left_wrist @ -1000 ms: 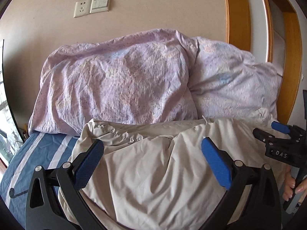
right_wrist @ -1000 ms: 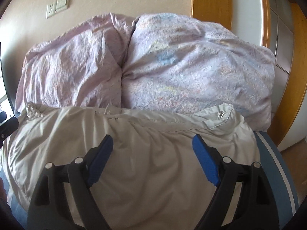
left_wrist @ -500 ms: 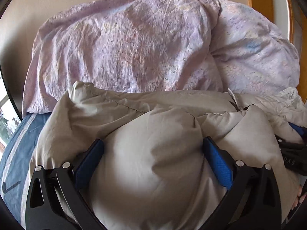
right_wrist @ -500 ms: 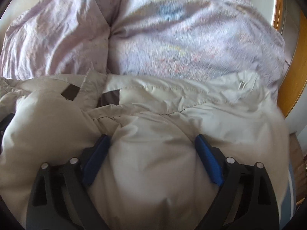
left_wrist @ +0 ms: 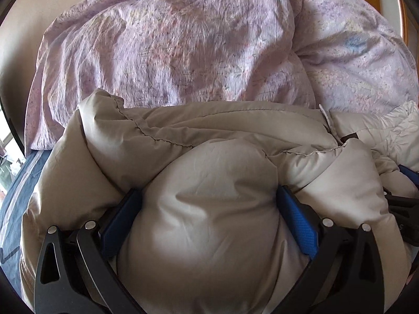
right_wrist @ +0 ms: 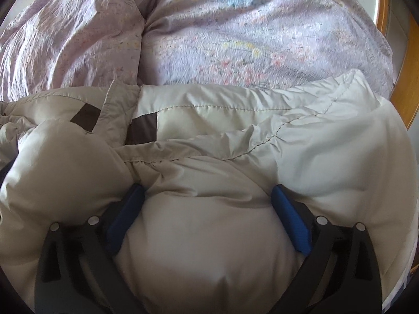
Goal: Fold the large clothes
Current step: 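Smooth and press the folded jacket bundle with both tools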
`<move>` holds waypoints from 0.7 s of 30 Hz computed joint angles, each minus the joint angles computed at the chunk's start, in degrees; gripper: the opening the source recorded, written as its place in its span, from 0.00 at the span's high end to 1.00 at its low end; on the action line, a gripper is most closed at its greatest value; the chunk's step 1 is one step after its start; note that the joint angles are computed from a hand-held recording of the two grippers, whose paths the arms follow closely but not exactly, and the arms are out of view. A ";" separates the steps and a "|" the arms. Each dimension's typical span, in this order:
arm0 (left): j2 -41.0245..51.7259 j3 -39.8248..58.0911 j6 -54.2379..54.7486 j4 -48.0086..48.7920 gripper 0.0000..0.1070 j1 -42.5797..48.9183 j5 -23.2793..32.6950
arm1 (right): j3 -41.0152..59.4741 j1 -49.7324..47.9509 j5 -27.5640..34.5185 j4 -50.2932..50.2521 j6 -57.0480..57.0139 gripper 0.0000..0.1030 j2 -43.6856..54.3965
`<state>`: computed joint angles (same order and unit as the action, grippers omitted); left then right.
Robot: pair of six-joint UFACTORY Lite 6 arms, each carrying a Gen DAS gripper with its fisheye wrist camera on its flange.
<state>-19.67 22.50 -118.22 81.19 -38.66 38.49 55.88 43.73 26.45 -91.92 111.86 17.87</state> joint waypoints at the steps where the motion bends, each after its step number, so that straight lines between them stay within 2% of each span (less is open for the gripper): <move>1: -0.94 0.56 3.46 -3.63 0.05 0.03 -0.09 | -0.86 -0.66 -1.42 2.81 -3.27 0.06 -2.04; 2: -3.39 0.53 7.57 -7.87 0.05 0.42 -0.58 | -2.81 -1.57 -2.84 4.62 -5.15 0.07 -5.38; 4: -13.09 -1.56 14.63 -15.68 0.05 -0.19 0.29 | -8.23 -3.92 -4.61 1.43 -2.27 0.07 -14.12; 6: -19.69 -2.48 17.88 -18.51 0.05 -1.11 3.36 | -12.68 -7.02 -5.38 -0.70 -0.84 0.07 -22.59; 8: -23.89 -1.88 20.56 -19.35 0.05 -1.51 7.76 | -13.13 -11.48 -5.16 0.49 -4.21 0.07 -26.17; 12: -20.24 0.25 19.35 -15.06 0.05 -2.32 13.99 | -11.44 -19.70 -6.54 -1.59 -5.11 0.07 -24.18; 15: -17.30 0.05 22.07 -14.73 0.05 2.56 12.68 | -9.16 -25.19 -10.23 -3.03 -5.58 0.07 -19.61; 18: -9.67 0.04 18.10 -11.16 0.05 7.49 10.04 | -7.61 -26.09 -9.27 -5.39 -3.83 0.08 -13.98; 21: -9.34 -1.66 16.19 -9.67 0.05 13.20 4.22 | -4.32 -26.41 -8.31 -8.97 -0.72 0.05 -5.68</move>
<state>-29.00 20.84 -102.03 71.52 -25.46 42.70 51.56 17.32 18.14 -100.88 111.13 12.19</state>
